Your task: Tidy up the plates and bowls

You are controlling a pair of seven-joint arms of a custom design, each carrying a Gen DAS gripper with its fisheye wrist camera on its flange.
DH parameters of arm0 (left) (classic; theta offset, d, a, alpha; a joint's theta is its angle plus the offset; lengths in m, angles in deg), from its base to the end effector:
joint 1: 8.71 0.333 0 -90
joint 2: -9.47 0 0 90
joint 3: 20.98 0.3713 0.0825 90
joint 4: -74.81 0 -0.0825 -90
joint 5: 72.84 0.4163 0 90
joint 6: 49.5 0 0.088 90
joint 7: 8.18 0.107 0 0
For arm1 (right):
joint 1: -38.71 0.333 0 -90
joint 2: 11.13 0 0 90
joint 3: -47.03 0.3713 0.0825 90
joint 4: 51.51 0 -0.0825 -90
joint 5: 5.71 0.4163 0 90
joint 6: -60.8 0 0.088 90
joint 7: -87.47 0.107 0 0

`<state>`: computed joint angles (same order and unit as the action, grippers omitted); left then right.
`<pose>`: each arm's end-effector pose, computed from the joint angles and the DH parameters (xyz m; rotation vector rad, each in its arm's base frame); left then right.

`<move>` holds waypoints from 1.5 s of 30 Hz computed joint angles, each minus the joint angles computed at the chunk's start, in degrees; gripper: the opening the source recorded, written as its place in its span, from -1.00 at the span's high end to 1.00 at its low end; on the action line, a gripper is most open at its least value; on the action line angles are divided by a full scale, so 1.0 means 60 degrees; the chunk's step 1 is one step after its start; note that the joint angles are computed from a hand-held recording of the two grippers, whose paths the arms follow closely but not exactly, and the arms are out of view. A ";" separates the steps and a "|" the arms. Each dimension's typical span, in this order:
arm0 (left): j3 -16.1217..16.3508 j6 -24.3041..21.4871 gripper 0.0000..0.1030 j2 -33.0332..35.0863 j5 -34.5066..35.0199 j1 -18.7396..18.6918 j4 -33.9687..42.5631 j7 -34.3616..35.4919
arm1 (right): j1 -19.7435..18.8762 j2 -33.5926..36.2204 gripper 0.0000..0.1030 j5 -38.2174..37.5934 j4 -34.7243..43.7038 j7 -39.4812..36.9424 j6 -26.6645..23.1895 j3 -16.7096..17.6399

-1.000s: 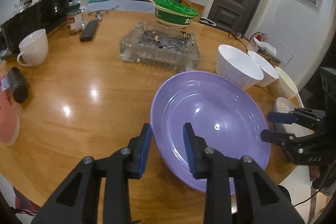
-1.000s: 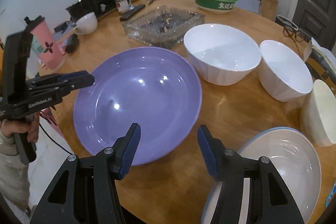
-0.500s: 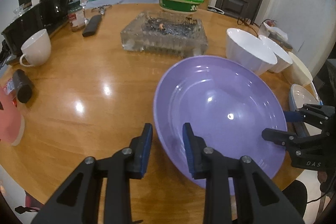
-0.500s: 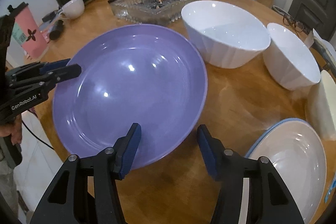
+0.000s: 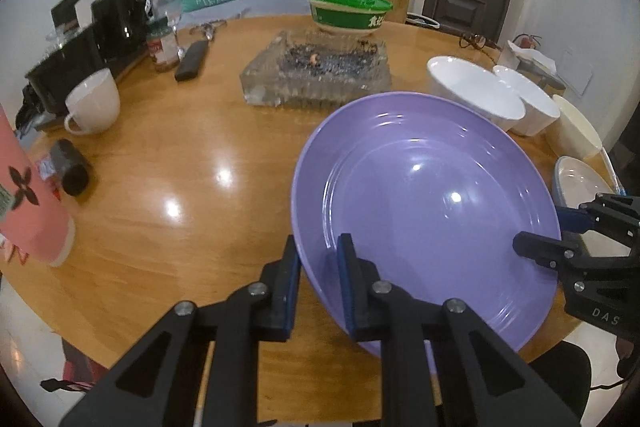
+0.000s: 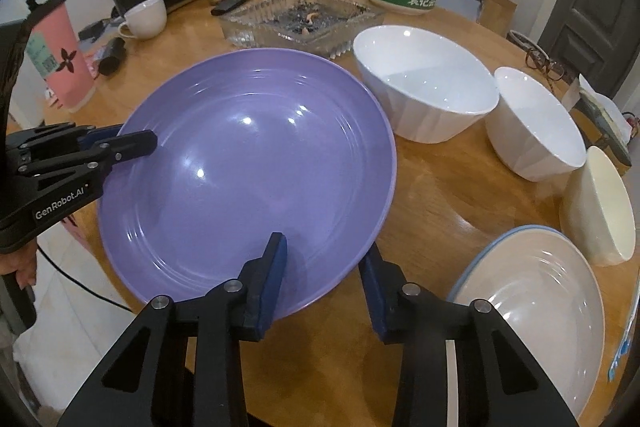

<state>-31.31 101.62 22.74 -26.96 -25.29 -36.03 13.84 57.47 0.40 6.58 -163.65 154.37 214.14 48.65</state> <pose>0.6007 -0.3163 0.4517 -1.9306 1.7245 -0.6371 0.6366 0.2283 0.4682 -2.3420 1.2499 -0.3671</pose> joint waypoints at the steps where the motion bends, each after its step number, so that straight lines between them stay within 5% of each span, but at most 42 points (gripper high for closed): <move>1: -0.0011 -0.0102 0.70 -0.0029 -0.0002 -0.0028 0.0035 0.0012 | -0.0067 -0.0073 0.39 0.0188 -0.0033 -0.0151 0.0007 0.0050; 22: -0.0277 -0.0994 0.70 -0.0152 0.0314 -0.0516 0.0924 0.0087 | -0.0653 -0.1179 0.39 0.1760 -0.0767 -0.1520 0.0365 0.0163; 45: -0.0276 -0.1290 0.70 0.1957 -0.0298 -0.1859 0.4036 0.1757 | -0.1788 -0.2329 0.39 0.2748 -0.1977 -0.2782 0.0921 -0.0351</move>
